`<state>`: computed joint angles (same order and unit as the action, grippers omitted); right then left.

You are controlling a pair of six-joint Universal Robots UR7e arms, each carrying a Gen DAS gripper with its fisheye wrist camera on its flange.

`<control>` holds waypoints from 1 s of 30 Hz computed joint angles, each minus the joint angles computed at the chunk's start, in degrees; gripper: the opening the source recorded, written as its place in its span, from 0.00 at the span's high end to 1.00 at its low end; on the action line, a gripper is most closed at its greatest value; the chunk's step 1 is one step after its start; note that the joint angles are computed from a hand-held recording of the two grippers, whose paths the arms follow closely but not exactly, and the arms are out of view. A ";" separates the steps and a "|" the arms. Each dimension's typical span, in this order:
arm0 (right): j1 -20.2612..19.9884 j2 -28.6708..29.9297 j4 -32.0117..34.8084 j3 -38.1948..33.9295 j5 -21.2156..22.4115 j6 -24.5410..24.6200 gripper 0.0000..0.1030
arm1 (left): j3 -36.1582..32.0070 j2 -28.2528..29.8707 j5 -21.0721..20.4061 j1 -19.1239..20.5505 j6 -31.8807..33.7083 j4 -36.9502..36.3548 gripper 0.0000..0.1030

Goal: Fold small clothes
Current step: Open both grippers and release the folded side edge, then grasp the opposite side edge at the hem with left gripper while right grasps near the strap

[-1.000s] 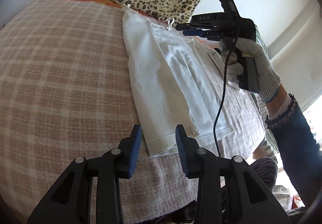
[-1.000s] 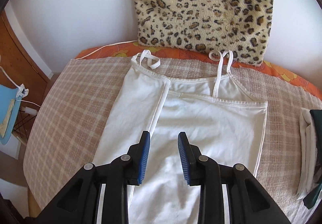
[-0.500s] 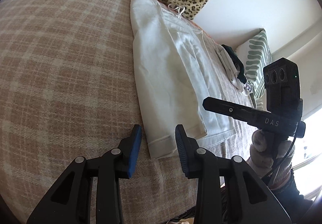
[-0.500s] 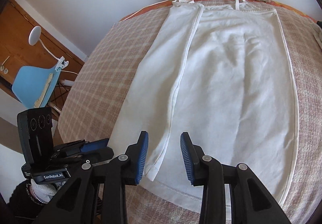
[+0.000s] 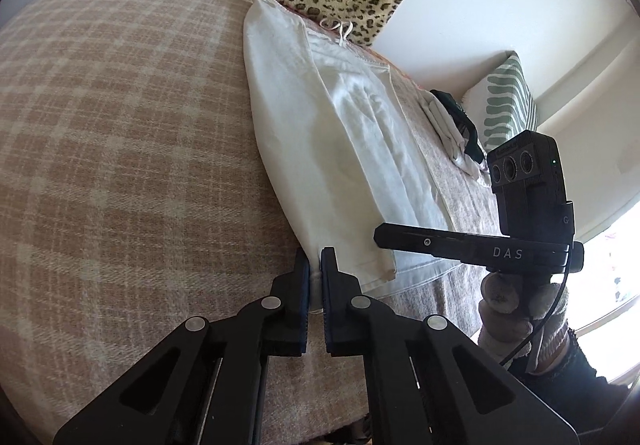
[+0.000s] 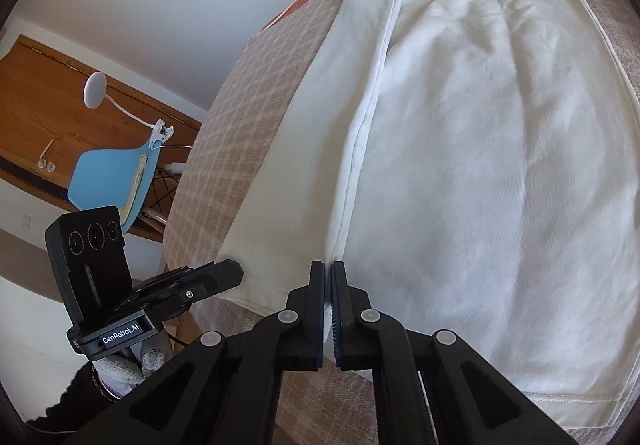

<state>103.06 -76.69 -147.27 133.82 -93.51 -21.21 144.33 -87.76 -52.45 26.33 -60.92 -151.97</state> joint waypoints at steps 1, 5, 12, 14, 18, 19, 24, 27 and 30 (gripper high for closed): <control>0.21 0.24 -0.71 0.18 -1.00 -0.21 1.00 | 0.22 -0.09 -0.16 0.24 -0.02 -0.02 0.96; 0.23 0.40 -1.36 0.36 -1.63 -0.89 0.99 | -0.14 -0.24 -0.98 0.86 -1.52 3.34 0.95; 1.71 -3.02 -4.21 0.97 -1.41 -4.34 0.66 | -2.79 -1.65 6.33 -3.61 -6.29 17.25 0.87; 2.24 -4.36 -5.92 1.24 -2.29 -5.73 0.66 | -3.32 -1.50 8.38 -4.97 -6.23 18.89 0.87; 1.91 -6.98 -8.06 1.04 -2.74 -6.32 0.62 | -4.45 1.22 10.15 -6.58 -2.64 17.52 0.85; 1.87 -7.38 -8.77 0.93 -3.07 -6.20 0.61 | -4.94 2.48 10.18 -6.67 -0.79 16.62 0.85; 1.54 -9.08 -11.86 -0.29 -4.44 -5.93 0.56 | -7.63 9.09 8.29 -6.88 7.76 10.67 0.85; 0.49 -10.51 -13.18 -1.18 -4.40 -6.22 0.50 | -9.22 13.31 7.11 -6.70 12.25 5.47 0.85; -1.77 -12.04 -10.60 -3.26 -2.25 -5.43 0.50 | -11.52 18.29 5.78 -5.97 18.17 0.12 0.85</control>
